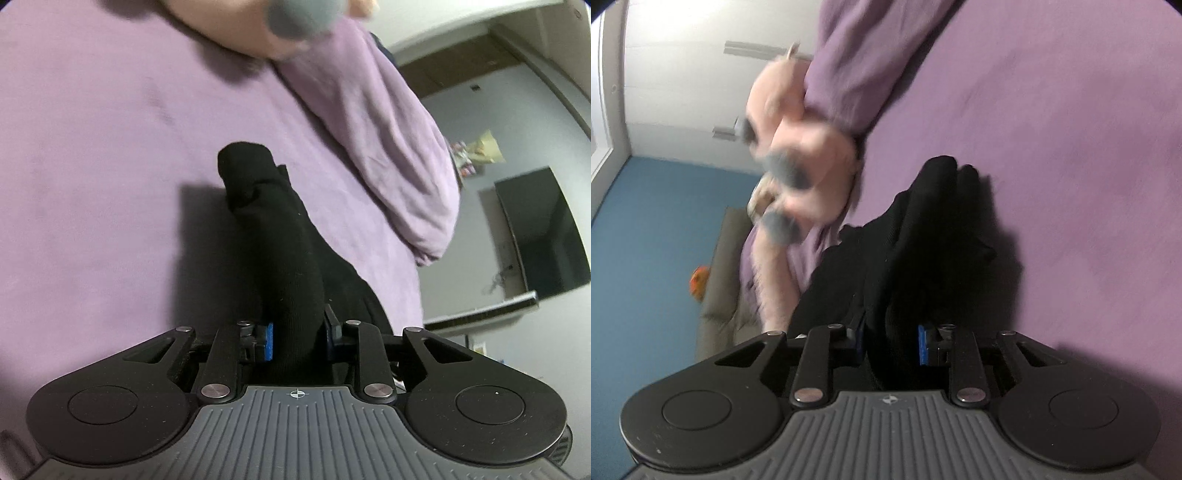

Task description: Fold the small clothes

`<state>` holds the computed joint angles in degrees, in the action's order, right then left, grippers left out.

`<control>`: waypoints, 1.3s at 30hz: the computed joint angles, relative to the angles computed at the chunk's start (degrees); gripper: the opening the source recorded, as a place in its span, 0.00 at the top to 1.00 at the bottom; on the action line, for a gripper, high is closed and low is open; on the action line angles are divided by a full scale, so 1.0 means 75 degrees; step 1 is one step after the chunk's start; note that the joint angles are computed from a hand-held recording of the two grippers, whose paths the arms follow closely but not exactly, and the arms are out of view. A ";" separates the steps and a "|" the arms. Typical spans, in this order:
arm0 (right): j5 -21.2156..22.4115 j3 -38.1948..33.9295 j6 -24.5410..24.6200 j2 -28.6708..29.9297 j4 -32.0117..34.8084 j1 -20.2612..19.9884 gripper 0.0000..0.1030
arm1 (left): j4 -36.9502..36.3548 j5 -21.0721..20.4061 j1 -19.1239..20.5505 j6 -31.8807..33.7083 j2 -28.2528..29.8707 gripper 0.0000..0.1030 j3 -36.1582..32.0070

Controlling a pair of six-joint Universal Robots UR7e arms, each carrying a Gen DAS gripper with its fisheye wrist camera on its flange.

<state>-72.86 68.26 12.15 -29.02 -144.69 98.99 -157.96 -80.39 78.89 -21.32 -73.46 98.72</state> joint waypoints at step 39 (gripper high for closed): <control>-0.2603 0.2160 -0.2169 -0.0810 -0.2166 0.1476 0.51 | -0.2331 0.4072 -0.1214 0.1413 -0.1291 0.32 0.2662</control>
<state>-92.38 84.46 -4.12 -35.10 -160.94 110.07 -175.44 -49.85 69.78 -10.72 -83.13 118.69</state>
